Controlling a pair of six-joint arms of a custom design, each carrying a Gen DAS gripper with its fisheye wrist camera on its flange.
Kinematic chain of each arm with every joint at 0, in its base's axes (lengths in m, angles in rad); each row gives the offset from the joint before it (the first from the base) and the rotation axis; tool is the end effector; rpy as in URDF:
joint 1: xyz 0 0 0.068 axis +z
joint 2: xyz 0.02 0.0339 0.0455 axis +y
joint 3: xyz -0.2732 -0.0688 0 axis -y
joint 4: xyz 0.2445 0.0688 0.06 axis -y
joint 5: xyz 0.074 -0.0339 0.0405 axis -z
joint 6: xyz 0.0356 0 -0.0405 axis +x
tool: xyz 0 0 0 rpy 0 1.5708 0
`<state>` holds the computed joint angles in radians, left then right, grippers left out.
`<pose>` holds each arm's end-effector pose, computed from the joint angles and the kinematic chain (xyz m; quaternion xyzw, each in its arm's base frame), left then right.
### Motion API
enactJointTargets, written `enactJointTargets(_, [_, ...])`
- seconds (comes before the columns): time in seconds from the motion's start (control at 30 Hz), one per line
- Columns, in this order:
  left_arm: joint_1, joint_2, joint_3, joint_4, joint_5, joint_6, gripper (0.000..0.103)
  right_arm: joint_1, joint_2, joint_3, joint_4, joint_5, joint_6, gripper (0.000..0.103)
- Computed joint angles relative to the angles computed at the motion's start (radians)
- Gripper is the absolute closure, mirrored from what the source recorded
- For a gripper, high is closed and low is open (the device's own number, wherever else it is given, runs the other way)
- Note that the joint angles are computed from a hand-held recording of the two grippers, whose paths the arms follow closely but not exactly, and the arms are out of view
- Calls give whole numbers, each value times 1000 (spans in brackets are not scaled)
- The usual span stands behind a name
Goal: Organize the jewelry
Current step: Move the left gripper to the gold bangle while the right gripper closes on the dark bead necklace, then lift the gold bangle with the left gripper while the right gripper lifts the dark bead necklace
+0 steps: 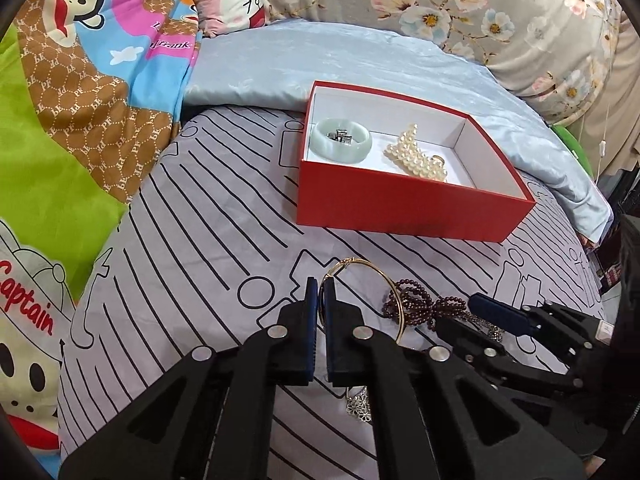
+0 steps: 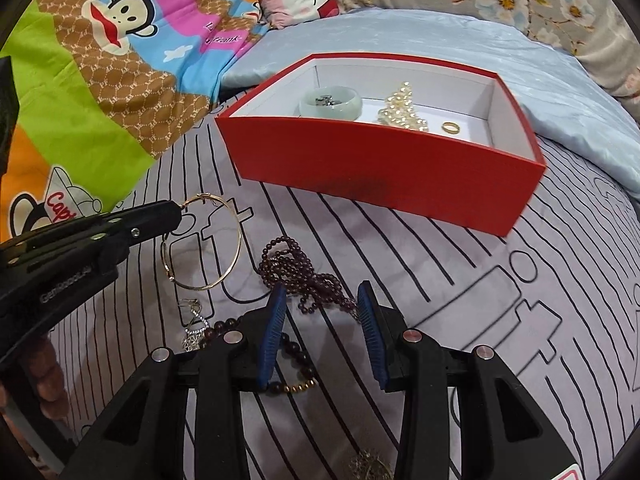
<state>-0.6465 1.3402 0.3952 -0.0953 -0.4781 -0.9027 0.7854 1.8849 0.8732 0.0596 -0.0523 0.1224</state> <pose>0.1718 -0.1091 0.1254 -0.1813 0.9220 -0.0148 0.3418 0.2451 0.2477 0.1086 -0.3174 0.8978 0.1558 0.2626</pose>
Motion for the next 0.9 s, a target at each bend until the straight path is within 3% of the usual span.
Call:
enactJointTargets(0.1, [-1, -16, -7, -11, -2, -3, 101, 10, 32, 29, -7, 18, -10, 73])
enactJointTargets(0.27, [10, -37, -24, -13, 1, 1, 101, 11, 46, 47, -9, 16, -14, 92])
enactJointTargets(0.37, [15, -38, -29, -11, 7, 1, 100, 6, 39, 45, -11, 2, -14, 96])
enactJointTargets(0.9, [-45, -78, 10, -76, -28, -10, 100, -84, -201, -56, 19, -89, 31, 97])
